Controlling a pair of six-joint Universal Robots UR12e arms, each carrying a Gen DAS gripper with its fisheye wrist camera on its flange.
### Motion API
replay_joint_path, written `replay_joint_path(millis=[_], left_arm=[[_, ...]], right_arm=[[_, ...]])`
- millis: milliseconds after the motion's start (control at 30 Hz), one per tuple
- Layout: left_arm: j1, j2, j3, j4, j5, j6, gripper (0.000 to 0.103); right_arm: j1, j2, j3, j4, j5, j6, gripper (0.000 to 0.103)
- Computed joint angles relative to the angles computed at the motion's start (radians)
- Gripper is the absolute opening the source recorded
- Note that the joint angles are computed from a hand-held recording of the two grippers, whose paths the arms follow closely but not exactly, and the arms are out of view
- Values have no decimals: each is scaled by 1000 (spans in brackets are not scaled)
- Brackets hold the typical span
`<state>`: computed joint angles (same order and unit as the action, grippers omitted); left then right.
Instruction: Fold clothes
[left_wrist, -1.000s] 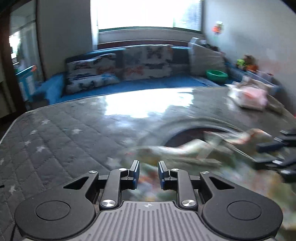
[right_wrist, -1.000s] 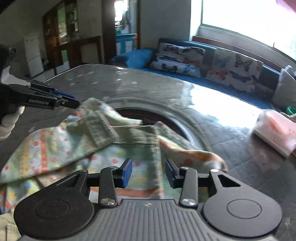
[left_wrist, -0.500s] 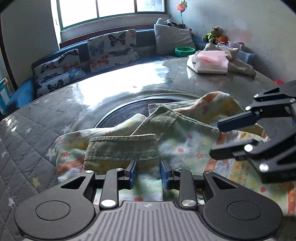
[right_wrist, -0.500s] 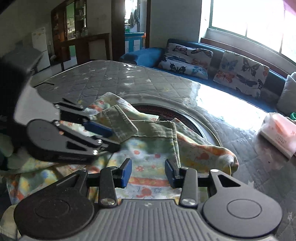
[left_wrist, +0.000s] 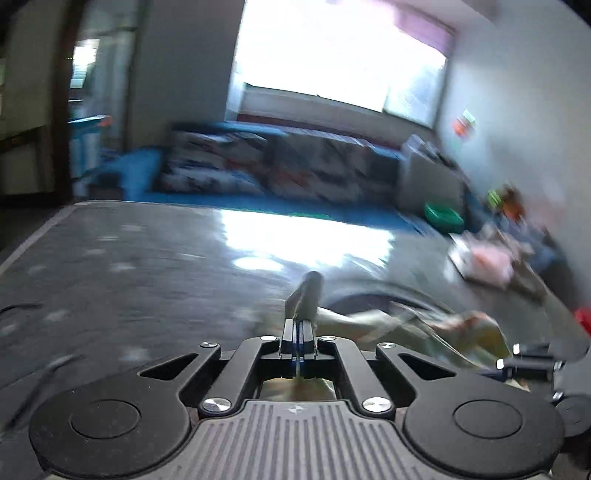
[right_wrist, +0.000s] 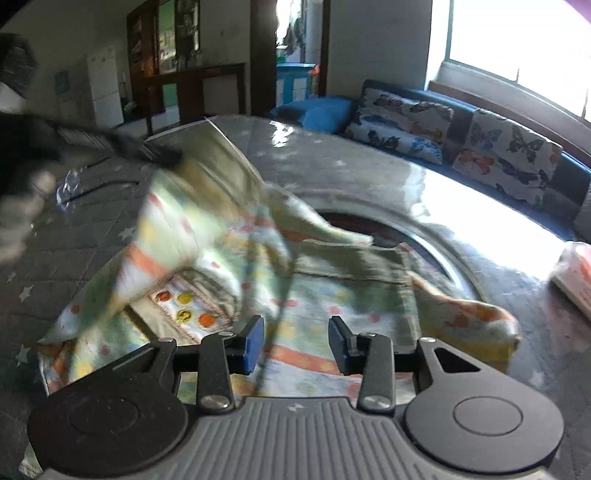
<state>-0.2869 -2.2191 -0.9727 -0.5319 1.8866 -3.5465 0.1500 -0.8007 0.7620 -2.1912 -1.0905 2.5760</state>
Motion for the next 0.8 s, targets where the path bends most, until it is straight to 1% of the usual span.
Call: replay_joint_path(millis=[33, 100, 200, 233, 267, 300, 333, 400, 533, 633, 733, 800], left_arm=[[-1, 27, -43, 24, 36, -27, 1], [-3, 80, -125, 43, 94, -83, 1], [-8, 149, -229, 37, 171, -166, 1], [-12, 163, -250, 29, 194, -183, 1], [-15, 177, -270, 19, 216, -200, 1], [-17, 185, -282, 7, 233, -214, 1], [-18, 193, -294, -6, 249, -228, 1], [-21, 209, -318, -34, 281, -258, 1], [-21, 220, -332, -63, 306, -281, 1], [-23, 223, -337, -76, 320, -287, 1], [-25, 224, -337, -91, 333, -284, 1], [-28, 225, -338, -105, 345, -283, 1]], right_arm=[[5, 2, 0, 3, -8, -6, 37], [14, 6, 0, -2, -39, -6, 35], [22, 16, -12, 16, -71, 19, 29], [23, 14, -5, 3, -79, 21, 26], [24, 11, 5, -16, -88, 20, 18], [25, 7, 13, -31, -97, 25, 13], [26, 2, 21, -46, -105, 30, 4], [27, -9, 42, -85, -122, 33, 2], [7, -60, 127, -222, -124, 83, 2], [-18, -99, 184, -307, -126, 145, 2], [-56, -158, 271, -415, -155, 231, 2], [-78, -197, 334, -482, -190, 286, 2]])
